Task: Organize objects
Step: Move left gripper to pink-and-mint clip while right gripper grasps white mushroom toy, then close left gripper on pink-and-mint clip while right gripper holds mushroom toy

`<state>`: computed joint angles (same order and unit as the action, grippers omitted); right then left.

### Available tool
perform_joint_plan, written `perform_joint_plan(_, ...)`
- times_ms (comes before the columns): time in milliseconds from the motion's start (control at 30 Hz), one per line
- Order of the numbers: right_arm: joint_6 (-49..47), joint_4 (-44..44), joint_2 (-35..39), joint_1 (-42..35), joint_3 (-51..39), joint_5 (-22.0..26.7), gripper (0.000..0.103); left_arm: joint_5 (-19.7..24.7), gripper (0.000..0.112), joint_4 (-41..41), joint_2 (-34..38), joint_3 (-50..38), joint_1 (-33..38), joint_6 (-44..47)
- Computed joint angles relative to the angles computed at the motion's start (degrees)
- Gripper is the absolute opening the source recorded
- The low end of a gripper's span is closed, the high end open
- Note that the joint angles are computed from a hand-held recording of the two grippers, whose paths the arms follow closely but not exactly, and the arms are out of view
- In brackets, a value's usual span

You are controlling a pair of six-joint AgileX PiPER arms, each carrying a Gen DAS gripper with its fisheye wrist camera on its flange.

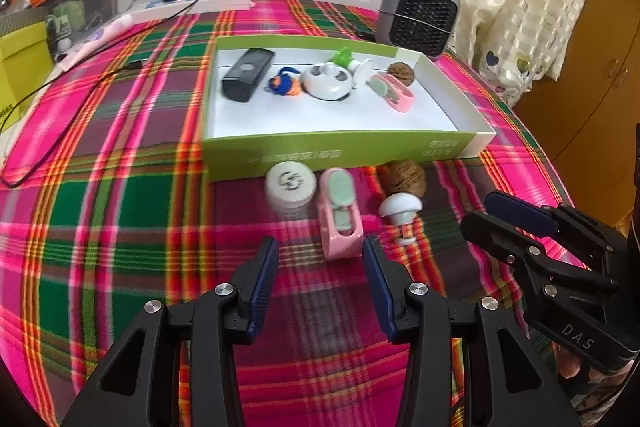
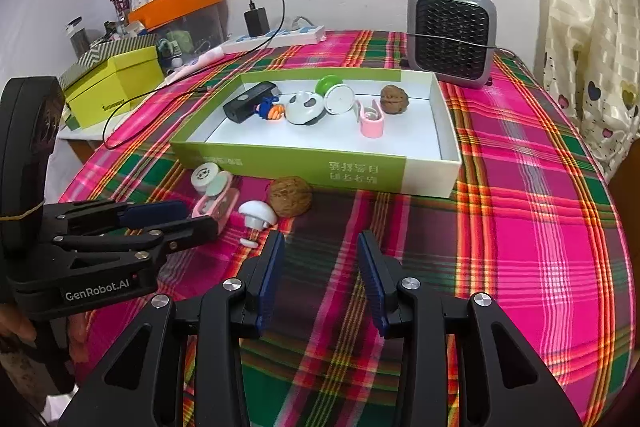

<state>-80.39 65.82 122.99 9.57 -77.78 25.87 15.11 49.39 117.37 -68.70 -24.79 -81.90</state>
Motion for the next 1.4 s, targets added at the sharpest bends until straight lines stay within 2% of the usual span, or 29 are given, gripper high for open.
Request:
perform_joint_plan(367,3.6,-3.7,1.4,3.1,-1.9,0.9,0.039,-1.4,0.042,9.7,-2.1,4.5,0.9,-10.8)
perform_joint_plan(533,10.7,-8.7,3.5,4.4,-5.6,1.7,0.039,-3.4,0.042,12.0,-2.7,5.6,1.4,-12.6)
perform_joint_plan(867,20.1,-18.7,5.8,7.2,-9.2,-1.0,0.039,-6.5,0.042,15.7,-3.2,7.0,2.8,-14.8)
perform_joint_plan(967,19.7,-18.5,5.6,7.1,-9.0,-1.1,0.039,-6.8,0.042,15.9,-3.2,7.0,2.9,-14.9)
perform_joint_plan(1133,20.0,-18.8,5.8,7.0,-9.3,-1.0,0.039,-8.0,0.042,12.0,-2.9,6.6,3.5,-10.0)
perform_joint_plan(1267,20.2,-18.8,5.8,7.0,-9.2,-1.2,0.026,-8.9,0.042,4.8,-2.5,5.7,3.9,-1.6)
perform_joint_plan(1400,20.0,-18.6,5.8,6.6,-9.2,-0.9,0.025,-9.5,0.042,-2.6,-2.0,4.5,4.1,7.1)
